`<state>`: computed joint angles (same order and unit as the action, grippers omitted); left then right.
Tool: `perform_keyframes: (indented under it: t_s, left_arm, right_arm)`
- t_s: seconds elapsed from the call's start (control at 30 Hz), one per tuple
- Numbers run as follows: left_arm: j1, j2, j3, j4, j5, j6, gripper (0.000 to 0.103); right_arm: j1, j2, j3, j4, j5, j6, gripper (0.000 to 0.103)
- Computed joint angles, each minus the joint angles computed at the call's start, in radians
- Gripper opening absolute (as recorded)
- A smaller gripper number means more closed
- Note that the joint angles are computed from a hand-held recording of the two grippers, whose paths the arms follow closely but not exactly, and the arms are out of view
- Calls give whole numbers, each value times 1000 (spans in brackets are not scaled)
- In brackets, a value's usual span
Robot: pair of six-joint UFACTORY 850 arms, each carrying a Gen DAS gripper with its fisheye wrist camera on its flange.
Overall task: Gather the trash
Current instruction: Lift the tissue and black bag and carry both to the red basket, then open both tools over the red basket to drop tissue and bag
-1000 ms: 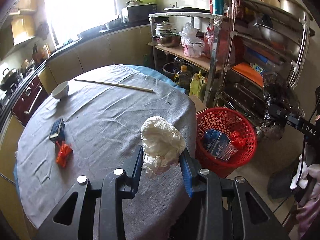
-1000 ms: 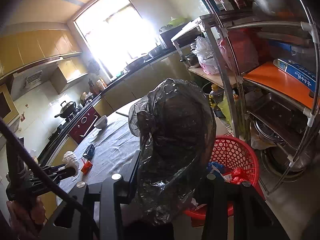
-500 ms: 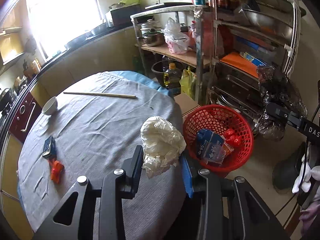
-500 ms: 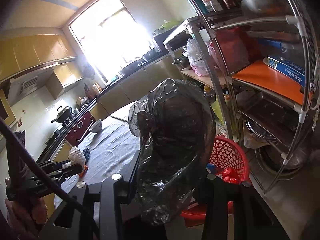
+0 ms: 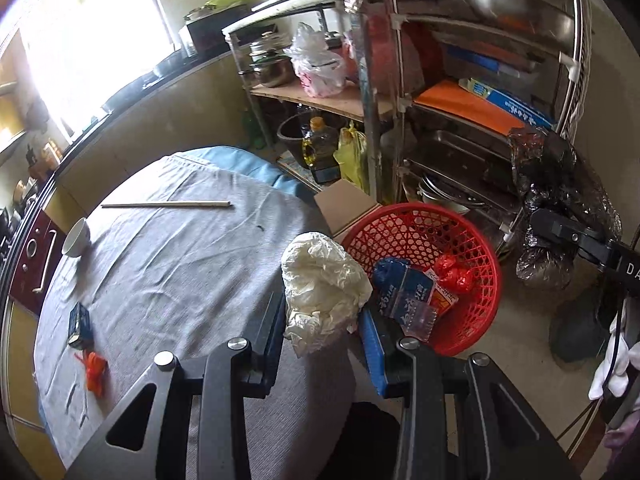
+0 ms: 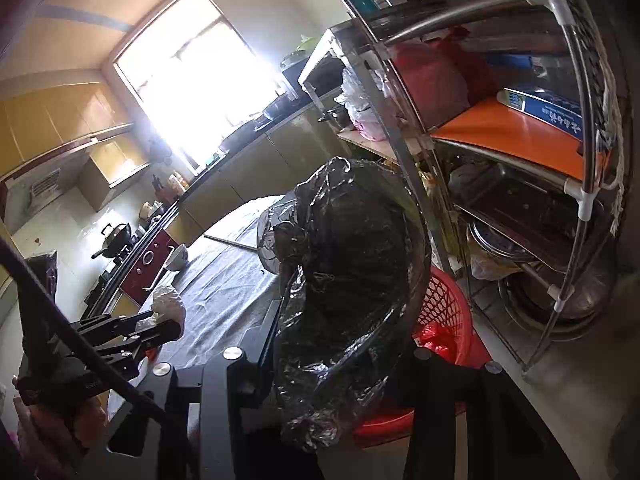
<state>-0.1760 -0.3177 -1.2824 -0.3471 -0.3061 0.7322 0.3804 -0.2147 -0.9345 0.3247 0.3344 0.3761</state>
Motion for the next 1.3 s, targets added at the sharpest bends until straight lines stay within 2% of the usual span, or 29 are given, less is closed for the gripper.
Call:
perform_keyframes:
  t_s: [0.4, 0.7, 0.9, 1.03, 1.1, 1.2, 1.3]
  left_arm:
    - [-59, -86, -65, 185, -30, -163, 38]
    - [-85, -157, -122, 234, -74, -199, 38]
    - [-85, -209, -170, 161, -115, -134, 38]
    - [-82, -242, -203, 53, -158, -22, 39]
    - [-83, -250, -210, 36, -163, -5, 42]
    - [-78, -264, -231, -10, -197, 33, 60]
    - [-68, -251, -217, -46, -195, 69, 61]
  right_arm:
    - [-55, -13, 31, -170, -11, 202, 46]
    - [-82, -55, 21, -282, -17, 336, 46]
    - [-99, -99, 4, -418, 10, 497, 47]
    - [-103, -132, -24, -464, 10, 549, 47]
    - [-103, -137, -31, -467, 11, 560, 47]
    - [-103, -136, -33, -446, 1, 539, 47]
    - [-103, -126, -24, -403, -3, 506, 47]
